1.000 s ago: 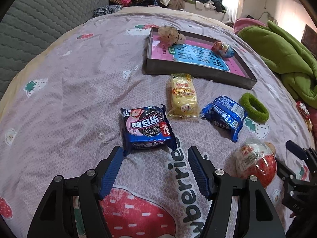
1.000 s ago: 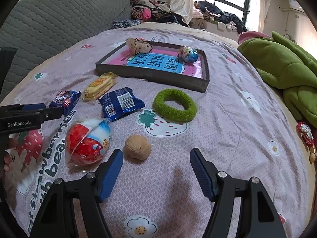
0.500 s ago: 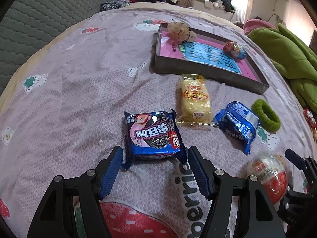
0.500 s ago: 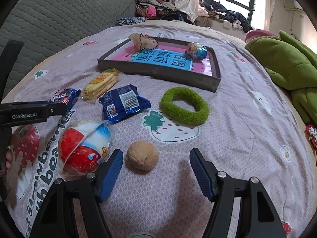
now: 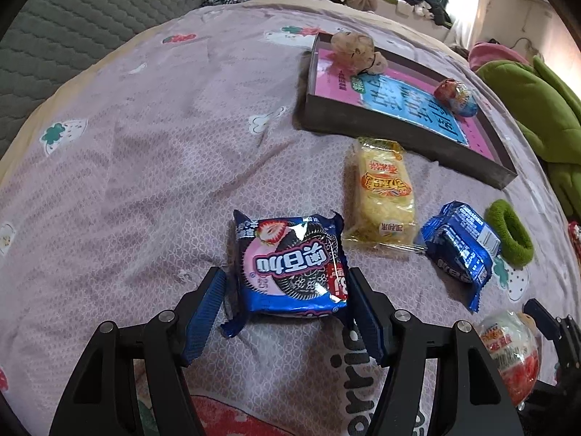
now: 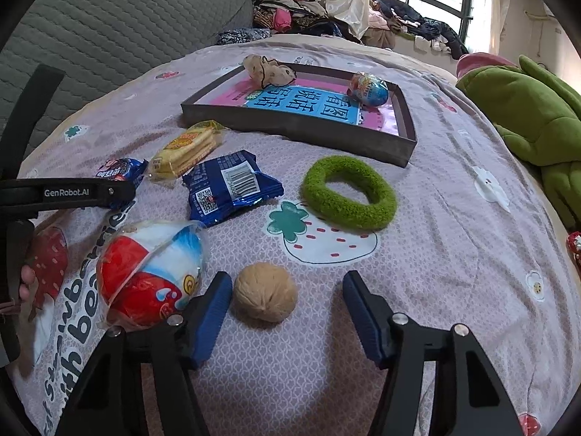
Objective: Organize objects
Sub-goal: 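Move left tool to blue cookie pack while right tool moves to the walnut, then close left tool on the cookie pack while right tool closes on the walnut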
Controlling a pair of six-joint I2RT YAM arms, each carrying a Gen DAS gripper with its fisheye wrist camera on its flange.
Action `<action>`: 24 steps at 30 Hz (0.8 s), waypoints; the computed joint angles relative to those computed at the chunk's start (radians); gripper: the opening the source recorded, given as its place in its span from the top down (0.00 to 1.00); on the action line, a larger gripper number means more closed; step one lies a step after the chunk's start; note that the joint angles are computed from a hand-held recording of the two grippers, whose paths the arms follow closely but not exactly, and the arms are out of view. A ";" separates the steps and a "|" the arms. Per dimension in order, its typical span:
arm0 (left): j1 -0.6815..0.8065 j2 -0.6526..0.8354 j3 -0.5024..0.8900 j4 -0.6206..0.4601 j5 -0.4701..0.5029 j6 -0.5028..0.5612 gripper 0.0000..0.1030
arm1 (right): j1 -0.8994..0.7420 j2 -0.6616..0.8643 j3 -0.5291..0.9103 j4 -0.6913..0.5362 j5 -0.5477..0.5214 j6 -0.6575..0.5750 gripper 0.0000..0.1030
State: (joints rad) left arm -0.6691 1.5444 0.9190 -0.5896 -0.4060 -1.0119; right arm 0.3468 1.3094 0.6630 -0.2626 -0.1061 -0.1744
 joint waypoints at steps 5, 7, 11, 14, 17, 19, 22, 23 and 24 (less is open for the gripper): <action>0.011 0.011 0.000 0.015 0.004 0.007 0.33 | -0.011 0.010 0.001 0.006 -0.028 0.003 0.50; 0.016 0.011 -0.002 0.021 0.007 0.010 0.33 | -0.014 0.012 0.002 0.005 -0.036 0.005 0.54; 0.018 0.019 0.007 0.017 0.009 0.024 0.34 | -0.015 0.016 0.003 0.006 -0.053 0.003 0.59; 0.017 0.015 0.003 0.025 0.008 0.036 0.40 | -0.015 0.011 0.000 0.003 -0.065 0.001 0.66; 0.014 0.011 -0.001 0.032 0.007 0.045 0.44 | -0.018 0.006 -0.002 -0.001 -0.075 0.002 0.69; 0.015 0.008 -0.007 0.041 0.009 0.050 0.45 | -0.023 0.005 -0.002 -0.004 -0.083 0.002 0.69; 0.014 -0.004 -0.019 0.050 0.007 0.055 0.46 | -0.028 0.005 -0.001 -0.007 -0.092 0.005 0.69; 0.012 -0.004 -0.019 0.049 0.005 0.057 0.47 | -0.030 0.004 -0.001 -0.008 -0.095 0.006 0.69; 0.010 -0.003 -0.018 0.047 0.002 0.059 0.47 | -0.029 0.005 -0.001 -0.006 -0.095 0.008 0.69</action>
State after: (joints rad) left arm -0.6589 1.5413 0.9009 -0.5427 -0.4037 -0.9526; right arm 0.3177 1.3144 0.6621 -0.2689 -0.2006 -0.1667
